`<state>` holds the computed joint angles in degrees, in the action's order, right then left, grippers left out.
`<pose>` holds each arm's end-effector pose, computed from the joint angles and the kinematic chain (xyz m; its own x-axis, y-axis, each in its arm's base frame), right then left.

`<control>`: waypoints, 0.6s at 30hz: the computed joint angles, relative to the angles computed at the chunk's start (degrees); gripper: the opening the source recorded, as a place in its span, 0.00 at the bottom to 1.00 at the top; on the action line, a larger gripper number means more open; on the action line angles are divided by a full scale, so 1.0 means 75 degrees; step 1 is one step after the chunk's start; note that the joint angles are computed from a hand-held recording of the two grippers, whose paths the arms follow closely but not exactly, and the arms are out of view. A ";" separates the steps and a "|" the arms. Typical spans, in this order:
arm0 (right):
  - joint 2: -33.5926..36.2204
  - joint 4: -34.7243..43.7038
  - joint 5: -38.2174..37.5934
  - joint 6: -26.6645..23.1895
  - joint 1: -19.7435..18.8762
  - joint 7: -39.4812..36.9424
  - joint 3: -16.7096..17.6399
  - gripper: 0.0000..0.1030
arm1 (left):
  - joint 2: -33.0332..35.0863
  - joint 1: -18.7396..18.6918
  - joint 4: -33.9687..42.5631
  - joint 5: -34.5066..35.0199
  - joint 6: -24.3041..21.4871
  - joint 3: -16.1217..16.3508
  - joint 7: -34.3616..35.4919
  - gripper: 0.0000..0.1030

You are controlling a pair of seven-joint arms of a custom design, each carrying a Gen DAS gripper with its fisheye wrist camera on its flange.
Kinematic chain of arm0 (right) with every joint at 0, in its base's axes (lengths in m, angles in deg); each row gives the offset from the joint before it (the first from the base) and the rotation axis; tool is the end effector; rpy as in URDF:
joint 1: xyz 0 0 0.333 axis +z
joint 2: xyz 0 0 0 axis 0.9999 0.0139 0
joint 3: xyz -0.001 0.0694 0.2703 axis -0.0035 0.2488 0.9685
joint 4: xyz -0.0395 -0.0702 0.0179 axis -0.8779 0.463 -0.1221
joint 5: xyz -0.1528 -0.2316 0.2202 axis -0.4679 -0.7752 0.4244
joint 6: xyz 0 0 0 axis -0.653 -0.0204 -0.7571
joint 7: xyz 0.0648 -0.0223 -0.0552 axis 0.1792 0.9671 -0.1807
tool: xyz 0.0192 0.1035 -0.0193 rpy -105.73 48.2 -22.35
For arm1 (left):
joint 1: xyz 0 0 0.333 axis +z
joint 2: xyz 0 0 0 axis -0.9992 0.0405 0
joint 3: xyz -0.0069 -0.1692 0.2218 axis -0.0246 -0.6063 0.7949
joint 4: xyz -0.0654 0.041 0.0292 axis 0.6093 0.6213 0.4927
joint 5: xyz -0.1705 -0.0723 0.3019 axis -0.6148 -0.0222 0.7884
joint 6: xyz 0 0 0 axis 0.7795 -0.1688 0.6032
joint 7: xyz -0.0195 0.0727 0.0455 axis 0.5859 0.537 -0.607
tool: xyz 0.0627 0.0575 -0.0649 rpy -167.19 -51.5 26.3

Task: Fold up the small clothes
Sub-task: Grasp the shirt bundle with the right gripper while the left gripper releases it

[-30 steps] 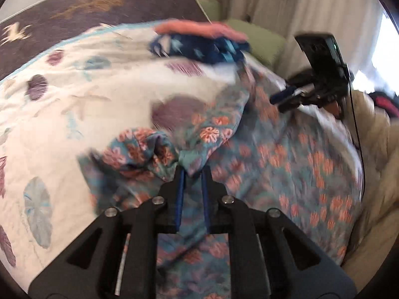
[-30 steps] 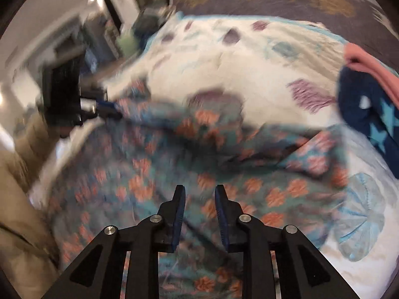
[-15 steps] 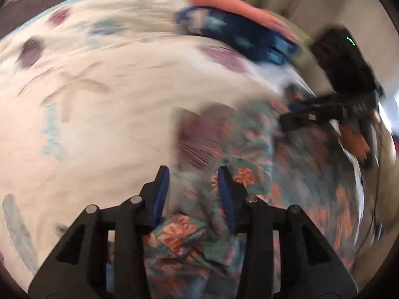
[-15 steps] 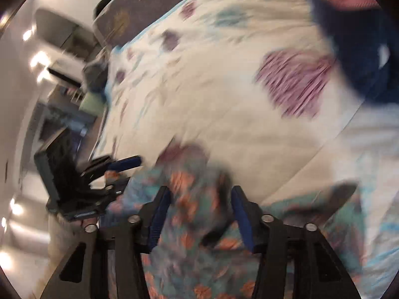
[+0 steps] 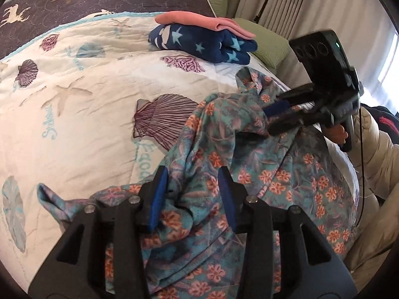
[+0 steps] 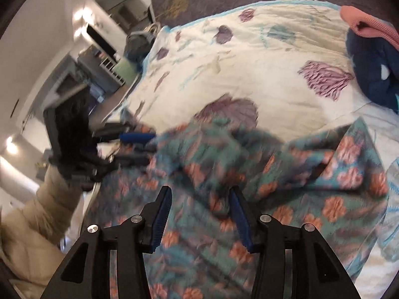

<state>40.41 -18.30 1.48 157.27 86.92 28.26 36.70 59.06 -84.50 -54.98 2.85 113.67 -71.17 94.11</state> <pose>0.6410 0.0613 0.3582 0.4827 -0.7459 -0.4589 -0.8264 -0.2145 -0.5206 0.6115 -0.1245 0.3617 -0.6972 -0.6839 0.2151 -0.6365 0.4525 -0.6246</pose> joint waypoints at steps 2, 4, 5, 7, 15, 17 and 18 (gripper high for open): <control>0.0400 0.0560 0.0065 -0.0101 -0.0009 0.0379 0.0020 0.50 | -0.0053 -0.0025 -0.0120 -0.0011 0.0190 -0.0022 0.0093 0.41; 0.0735 0.1094 0.0251 -0.0692 -0.0244 0.0713 0.0109 0.52 | -0.0102 -0.0085 -0.0207 0.0037 0.0360 -0.0022 0.0112 0.41; 0.1031 0.1482 0.0353 -0.0918 -0.0310 0.0963 0.0167 0.52 | -0.0113 -0.0099 -0.0218 0.0063 0.0408 -0.0017 0.0091 0.41; 0.1277 0.1762 0.0271 -0.0866 -0.0243 0.1252 0.0194 0.15 | -0.0198 -0.0105 -0.0308 0.0021 0.0587 -0.0026 0.0074 0.41; -0.1098 -0.0989 0.1759 0.0384 -0.0493 -0.2279 0.0550 0.07 | -0.0818 -0.0041 -0.0995 -0.0720 0.0701 0.0005 0.1061 0.65; -0.1551 -0.1476 0.1605 0.0535 -0.0280 -0.2618 0.0351 0.07 | -0.0766 -0.0146 -0.0951 -0.0653 0.0667 0.0073 0.1007 0.65; -0.1716 -0.1685 0.1485 0.0634 -0.0155 -0.2685 0.0246 0.07 | -0.0720 -0.0155 -0.0889 -0.0684 0.0581 0.0076 0.1005 0.65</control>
<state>27.54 -30.93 12.61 162.02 85.76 8.12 38.54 53.66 -85.66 -61.64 -2.29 118.03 -70.60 101.65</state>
